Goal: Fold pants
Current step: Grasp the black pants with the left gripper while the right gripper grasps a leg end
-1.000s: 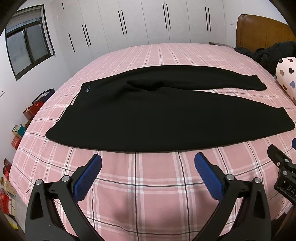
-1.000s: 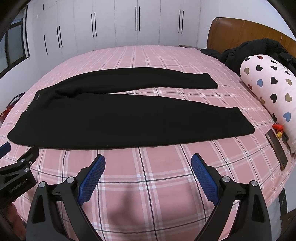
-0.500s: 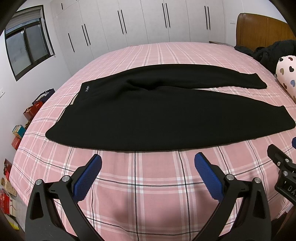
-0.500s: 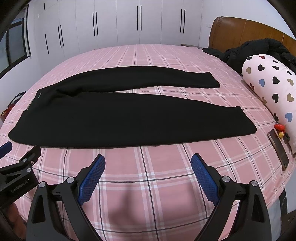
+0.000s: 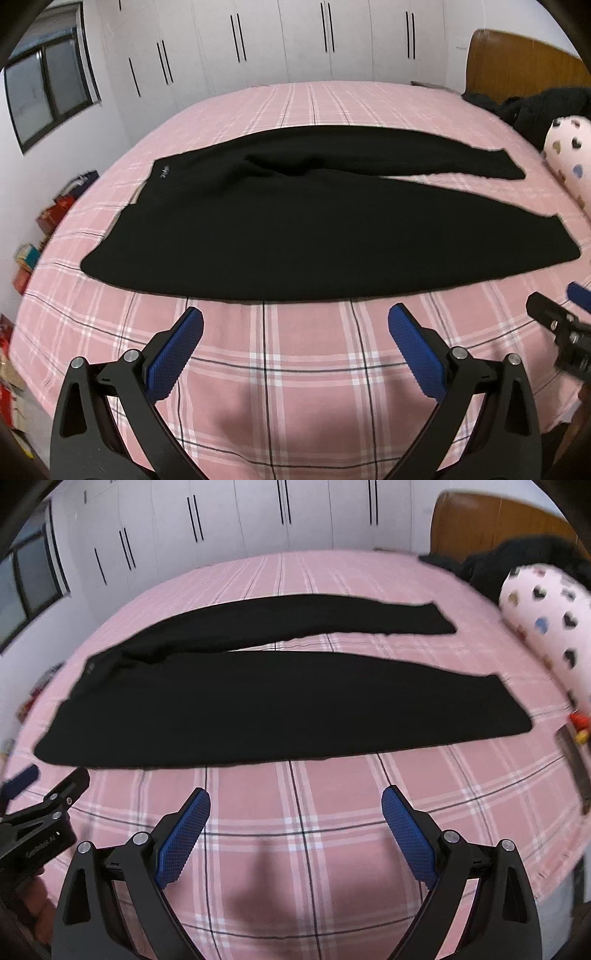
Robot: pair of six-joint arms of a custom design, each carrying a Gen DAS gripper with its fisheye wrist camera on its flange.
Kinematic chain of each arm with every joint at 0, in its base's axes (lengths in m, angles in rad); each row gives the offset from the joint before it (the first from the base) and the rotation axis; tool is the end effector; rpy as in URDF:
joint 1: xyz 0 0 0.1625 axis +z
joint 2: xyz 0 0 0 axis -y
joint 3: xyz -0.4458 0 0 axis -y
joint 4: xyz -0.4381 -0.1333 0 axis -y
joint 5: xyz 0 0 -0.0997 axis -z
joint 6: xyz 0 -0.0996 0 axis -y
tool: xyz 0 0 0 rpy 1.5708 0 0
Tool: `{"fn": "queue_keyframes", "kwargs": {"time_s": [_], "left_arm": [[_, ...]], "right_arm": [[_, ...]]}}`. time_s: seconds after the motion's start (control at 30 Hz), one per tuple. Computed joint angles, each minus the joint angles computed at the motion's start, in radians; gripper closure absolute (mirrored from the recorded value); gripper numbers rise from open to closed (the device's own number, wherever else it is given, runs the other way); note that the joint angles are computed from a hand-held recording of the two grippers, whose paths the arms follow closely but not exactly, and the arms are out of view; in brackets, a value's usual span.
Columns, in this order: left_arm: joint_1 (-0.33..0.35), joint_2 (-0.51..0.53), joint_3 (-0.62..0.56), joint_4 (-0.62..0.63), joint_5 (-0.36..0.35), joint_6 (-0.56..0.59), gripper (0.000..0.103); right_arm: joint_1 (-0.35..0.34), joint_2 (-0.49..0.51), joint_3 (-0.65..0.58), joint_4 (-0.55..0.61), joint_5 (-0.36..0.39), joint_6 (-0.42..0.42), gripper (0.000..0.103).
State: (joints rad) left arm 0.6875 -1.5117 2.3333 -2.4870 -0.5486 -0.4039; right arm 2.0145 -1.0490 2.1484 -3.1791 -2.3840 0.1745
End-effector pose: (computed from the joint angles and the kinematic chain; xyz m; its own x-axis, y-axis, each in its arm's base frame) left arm -0.1929 -0.4409 0.2444 -0.6640 0.0753 -0.7440 0.5529 0.7192 -0.4207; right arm 0.2875 -0.4630 0.1475 -0.8259 0.1613 0.5402 -0.2351 0.7725 -0.5900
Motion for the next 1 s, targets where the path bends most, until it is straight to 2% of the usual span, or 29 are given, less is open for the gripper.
{"fn": "queue_keyframes", "kwargs": {"time_s": [0.07,0.1,0.13,0.27,0.4,0.47,0.67,0.73,0.8,0.87,0.9,0.93,0.97,1.0], "left_arm": [[0.038,-0.017,-0.028,-0.03,-0.076,0.039,0.005],[0.059,-0.013,-0.048,-0.053,-0.087,0.078,0.005],[0.068,0.007,-0.058,-0.118,-0.058,0.144,0.005],[0.157,0.094,-0.18,-0.326,-0.089,0.355,0.005],[0.225,0.209,-0.337,-0.386,-0.059,0.487,0.005],[0.245,0.255,-0.393,-0.437,-0.065,0.545,0.005],[0.305,0.34,-0.493,-0.421,-0.112,0.55,0.005],[0.32,0.364,-0.505,-0.442,-0.106,0.564,0.005],[0.344,0.389,-0.531,-0.419,-0.111,0.56,0.005],[0.364,0.409,-0.565,-0.404,-0.119,0.546,0.005],[0.371,0.412,-0.575,-0.394,-0.123,0.533,0.005],[0.386,0.418,-0.605,-0.377,-0.142,0.516,0.005],[0.398,0.425,-0.635,-0.359,-0.155,0.509,0.005],[0.407,0.435,-0.66,-0.347,-0.149,0.503,0.005]], "right_arm": [[-0.036,-0.023,-0.019,0.01,-0.018,-0.067,0.011],[-0.063,-0.036,-0.038,0.022,-0.025,-0.109,0.011],[-0.103,-0.053,-0.071,0.036,-0.03,-0.164,0.011],[-0.237,-0.069,-0.226,0.101,-0.013,-0.266,0.011],[-0.341,-0.017,-0.41,0.174,-0.008,-0.286,0.012],[-0.389,0.025,-0.509,0.203,-0.001,-0.264,0.012],[-0.458,0.155,-0.733,0.293,-0.004,-0.236,0.013],[-0.463,0.199,-0.792,0.302,-0.026,-0.257,0.013],[-0.476,0.23,-0.845,0.338,-0.015,-0.268,0.013],[-0.481,0.253,-0.881,0.385,-0.018,-0.269,0.02],[-0.483,0.261,-0.897,0.417,-0.02,-0.263,0.034],[-0.488,0.267,-0.908,0.442,-0.003,-0.259,0.052],[-0.487,0.27,-0.908,0.425,0.001,-0.269,0.054],[-0.486,0.272,-0.9,0.381,0.005,-0.295,0.064]]}}
